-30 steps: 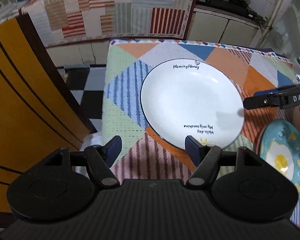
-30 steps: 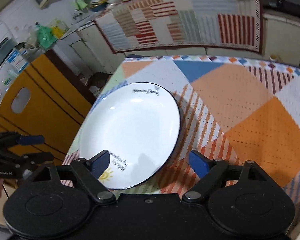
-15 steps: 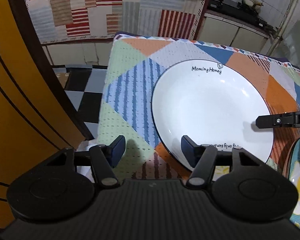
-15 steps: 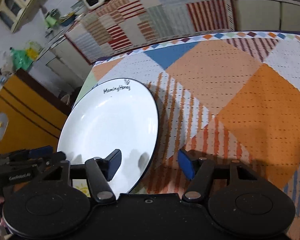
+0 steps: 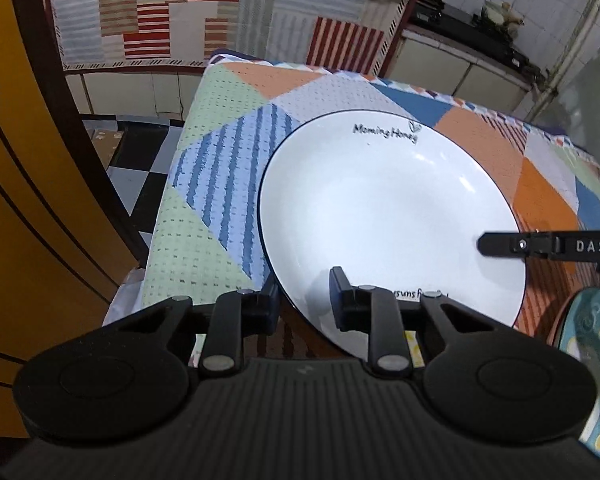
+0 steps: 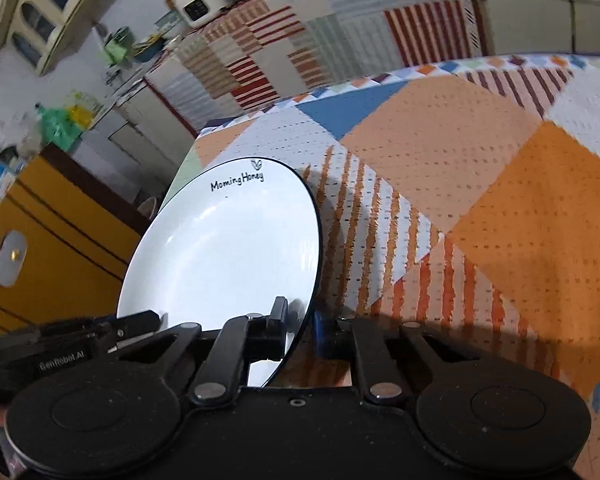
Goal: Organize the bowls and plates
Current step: 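Carry the Morning Honey plate with both tools and lower it onto the Egg plate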
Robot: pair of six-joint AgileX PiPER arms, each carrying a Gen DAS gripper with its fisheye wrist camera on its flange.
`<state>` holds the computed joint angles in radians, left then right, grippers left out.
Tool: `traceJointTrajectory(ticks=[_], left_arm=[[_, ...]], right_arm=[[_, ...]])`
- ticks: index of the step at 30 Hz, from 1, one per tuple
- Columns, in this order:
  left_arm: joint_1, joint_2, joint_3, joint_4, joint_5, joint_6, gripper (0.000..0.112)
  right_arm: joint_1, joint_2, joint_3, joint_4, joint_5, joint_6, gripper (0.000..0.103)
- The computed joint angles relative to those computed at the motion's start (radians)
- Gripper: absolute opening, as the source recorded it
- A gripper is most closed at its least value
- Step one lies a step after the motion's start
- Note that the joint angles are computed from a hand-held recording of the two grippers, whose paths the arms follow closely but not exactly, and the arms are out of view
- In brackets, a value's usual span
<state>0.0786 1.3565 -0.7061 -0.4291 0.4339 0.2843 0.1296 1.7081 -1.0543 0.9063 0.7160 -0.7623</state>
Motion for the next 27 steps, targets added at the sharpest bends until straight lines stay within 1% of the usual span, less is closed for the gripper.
traceJointTrajectory(ticks=[2, 3, 5, 7, 10, 13, 16, 18, 20, 22, 25, 27], left_arm=[[-0.002, -0.033, 0.007, 0.005, 0.011, 0.014, 0.024], [-0.008, -0.051, 0.007, 0.027, 0.021, 0.003, 0.024], [-0.036, -0.087, -0.001, 0.112, 0.046, -0.078, 0.025], [-0.072, -0.132, 0.004, 0.190, 0.054, -0.161, 0.025], [-0.122, -0.199, 0.013, 0.279, 0.071, -0.269, 0.025], [-0.175, -0.264, 0.000, 0.351, 0.131, -0.373, 0.025], [-0.244, -0.336, -0.020, 0.425, 0.219, -0.491, 0.025], [-0.323, -0.384, -0.028, 0.512, 0.276, -0.618, 0.025], [-0.432, -0.424, -0.037, 0.614, 0.335, -0.766, 0.026], [-0.529, -0.451, -0.050, 0.675, 0.396, -0.875, 0.026], [-0.736, -0.471, -0.077, 0.803, 0.503, -1.079, 0.026], [-0.857, -0.467, -0.092, 0.866, 0.557, -1.186, 0.026]], right_arm=[[0.000, -0.013, 0.003, -0.014, -0.001, -0.017, 0.018], [-0.011, -0.015, 0.001, -0.005, 0.015, -0.033, 0.018], [-0.028, -0.029, -0.002, 0.001, 0.046, -0.065, 0.018], [-0.032, -0.066, 0.010, -0.026, 0.063, -0.084, 0.019], [-0.066, -0.115, 0.043, 0.006, 0.087, -0.084, 0.019], [-0.099, -0.189, 0.080, 0.010, 0.119, -0.106, 0.019], [-0.138, -0.257, 0.098, -0.003, 0.170, -0.107, 0.019], [-0.170, -0.305, 0.105, -0.017, 0.224, -0.124, 0.019], [-0.192, -0.352, 0.105, -0.048, 0.271, -0.132, 0.020], [-0.236, -0.391, 0.105, -0.064, 0.333, -0.147, 0.020], [-0.323, -0.447, 0.124, -0.073, 0.420, -0.174, 0.021], [-0.399, -0.492, 0.150, -0.073, 0.480, -0.213, 0.021]])
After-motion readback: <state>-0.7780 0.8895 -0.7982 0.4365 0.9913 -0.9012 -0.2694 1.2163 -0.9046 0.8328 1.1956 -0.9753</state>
